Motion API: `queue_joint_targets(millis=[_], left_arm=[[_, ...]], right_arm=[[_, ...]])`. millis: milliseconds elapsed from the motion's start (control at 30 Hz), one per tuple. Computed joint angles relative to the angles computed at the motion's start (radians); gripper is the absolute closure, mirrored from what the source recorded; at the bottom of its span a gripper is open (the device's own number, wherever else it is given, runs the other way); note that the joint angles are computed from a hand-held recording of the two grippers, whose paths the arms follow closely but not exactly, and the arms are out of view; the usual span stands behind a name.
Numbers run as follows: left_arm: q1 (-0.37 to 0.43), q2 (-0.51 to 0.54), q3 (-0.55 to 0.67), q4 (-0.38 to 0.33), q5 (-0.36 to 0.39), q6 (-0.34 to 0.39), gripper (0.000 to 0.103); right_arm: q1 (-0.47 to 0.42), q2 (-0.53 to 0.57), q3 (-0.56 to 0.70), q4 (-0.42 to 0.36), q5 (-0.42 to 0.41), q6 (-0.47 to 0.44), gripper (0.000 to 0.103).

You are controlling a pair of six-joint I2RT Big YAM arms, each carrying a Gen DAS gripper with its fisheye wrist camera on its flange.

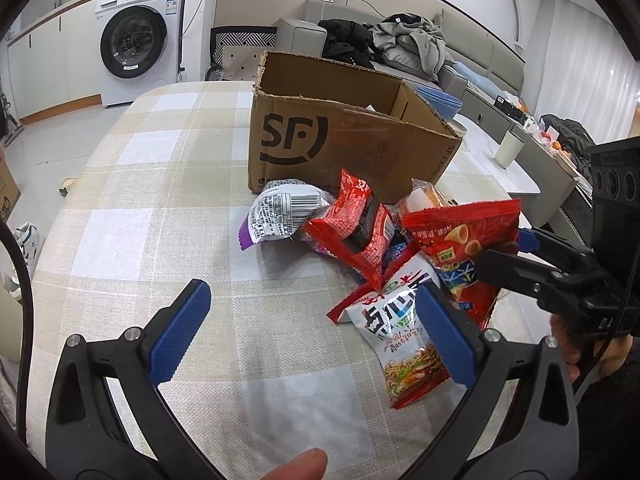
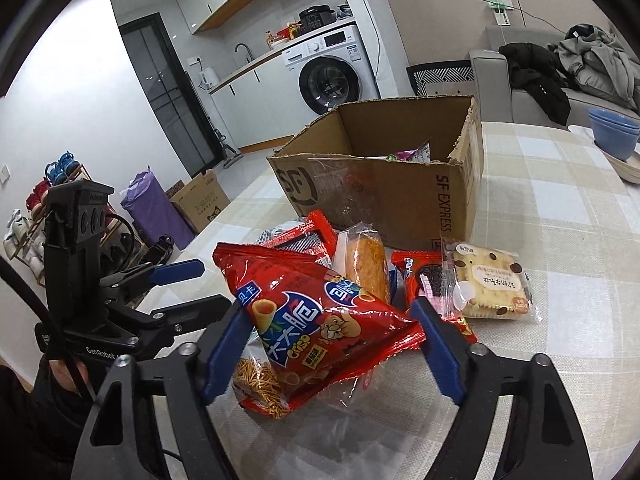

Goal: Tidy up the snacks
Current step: 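Grasp the white noodle bag with the left gripper while the right gripper grasps the red chip bag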

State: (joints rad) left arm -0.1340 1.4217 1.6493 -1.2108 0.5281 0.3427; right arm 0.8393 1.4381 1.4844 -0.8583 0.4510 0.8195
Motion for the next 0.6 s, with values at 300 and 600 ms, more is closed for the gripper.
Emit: queue_joint_targets(millis=[300, 600], left_arm=[[-0.008, 0.003, -0.011, -0.005, 0.002, 0.012, 0.001], [-0.028, 0.018, 0.012, -0.094, 0.029, 0.052, 0.001]], right_arm=[[0.009, -0.031, -0.03, 0.037, 0.028, -0.036, 0.037], [0.015, -0.08, -0.064, 0.077, 0.094, -0.04, 0.037]])
